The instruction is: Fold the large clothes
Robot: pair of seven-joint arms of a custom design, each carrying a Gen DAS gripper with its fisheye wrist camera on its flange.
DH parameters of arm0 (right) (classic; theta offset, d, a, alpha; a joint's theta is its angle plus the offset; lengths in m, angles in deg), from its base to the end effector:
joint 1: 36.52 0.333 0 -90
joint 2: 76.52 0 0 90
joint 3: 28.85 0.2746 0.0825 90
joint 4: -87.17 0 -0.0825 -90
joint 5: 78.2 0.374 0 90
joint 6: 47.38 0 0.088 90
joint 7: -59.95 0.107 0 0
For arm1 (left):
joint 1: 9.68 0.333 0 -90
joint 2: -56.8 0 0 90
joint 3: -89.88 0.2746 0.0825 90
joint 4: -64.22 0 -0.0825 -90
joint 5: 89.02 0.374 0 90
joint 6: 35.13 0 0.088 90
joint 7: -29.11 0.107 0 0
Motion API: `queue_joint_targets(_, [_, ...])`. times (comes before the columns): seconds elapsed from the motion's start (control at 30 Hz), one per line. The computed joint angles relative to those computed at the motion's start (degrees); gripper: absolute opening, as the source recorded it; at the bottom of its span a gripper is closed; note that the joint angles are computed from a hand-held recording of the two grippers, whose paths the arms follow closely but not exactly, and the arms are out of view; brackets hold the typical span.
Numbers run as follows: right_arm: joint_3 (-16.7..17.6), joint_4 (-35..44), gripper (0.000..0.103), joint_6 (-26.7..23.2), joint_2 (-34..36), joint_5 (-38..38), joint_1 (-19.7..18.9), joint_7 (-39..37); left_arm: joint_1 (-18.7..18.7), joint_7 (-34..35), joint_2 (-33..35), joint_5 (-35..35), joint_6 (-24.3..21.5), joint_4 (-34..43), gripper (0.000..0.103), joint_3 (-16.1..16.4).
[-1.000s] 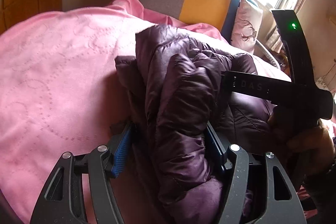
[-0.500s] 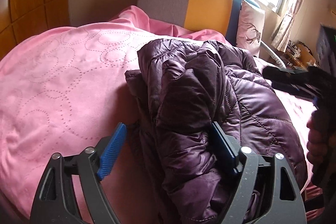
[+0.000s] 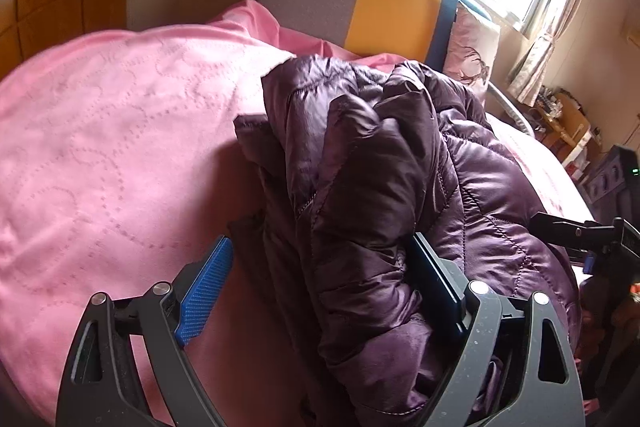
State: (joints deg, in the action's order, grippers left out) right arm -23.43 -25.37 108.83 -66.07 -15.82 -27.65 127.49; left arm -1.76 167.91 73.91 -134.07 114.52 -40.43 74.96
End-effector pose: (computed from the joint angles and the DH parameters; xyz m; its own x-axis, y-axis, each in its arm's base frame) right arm 0.6006 0.1167 0.3954 -0.0425 -0.7609 -0.6475 -0.8305 0.3872 -0.4005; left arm 0.6432 -0.0518 0.3904 -0.4199 -0.8656 0.2729 -0.7550 0.1662 -0.6344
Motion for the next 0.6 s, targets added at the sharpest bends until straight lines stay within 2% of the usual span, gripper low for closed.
queue_joint_targets(0.07, [0.3, 2.7, 0.101, -5.5, 2.4, 3.9, -1.8, -3.3, 1.5, 0.9, 1.9, -2.0, -3.8, 2.1, 0.087, -0.3])
queue_joint_targets(0.13, [0.5, 5.7, 0.101, -10.3, 5.0, 6.6, -3.3, -5.2, 3.6, 0.2, 4.9, -4.6, -10.1, 5.5, 0.087, -0.4])
queue_joint_targets(0.2, [0.7, 7.8, 0.101, -11.4, 6.7, 6.1, -3.4, -5.3, 5.6, 0.0, 7.5, -7.4, -15.2, 8.0, 0.087, -0.7])
queue_joint_targets(0.27, [1.0, 10.0, 0.101, -12.3, 8.3, 4.5, -3.2, -4.6, 6.6, 1.0, 8.4, -9.4, -17.0, 8.6, 0.084, -1.0])
queue_joint_targets(0.37, [1.6, 11.1, 0.097, -11.0, 8.9, 2.6, -2.6, -4.0, 8.1, 2.0, 9.8, -11.8, -20.9, 10.0, 0.074, -1.1])
queue_joint_targets(0.5, [2.9, 6.4, 0.069, -5.7, 4.2, 4.8, -1.5, -7.9, 10.1, 4.2, 10.1, -15.9, -27.0, 10.1, 0.068, -1.4])
queue_joint_targets(0.6, [2.6, 3.2, 0.061, -3.3, 0.4, 5.5, -0.2, -10.6, 9.8, 4.9, 8.6, -17.5, -28.8, 9.0, 0.064, -1.0])
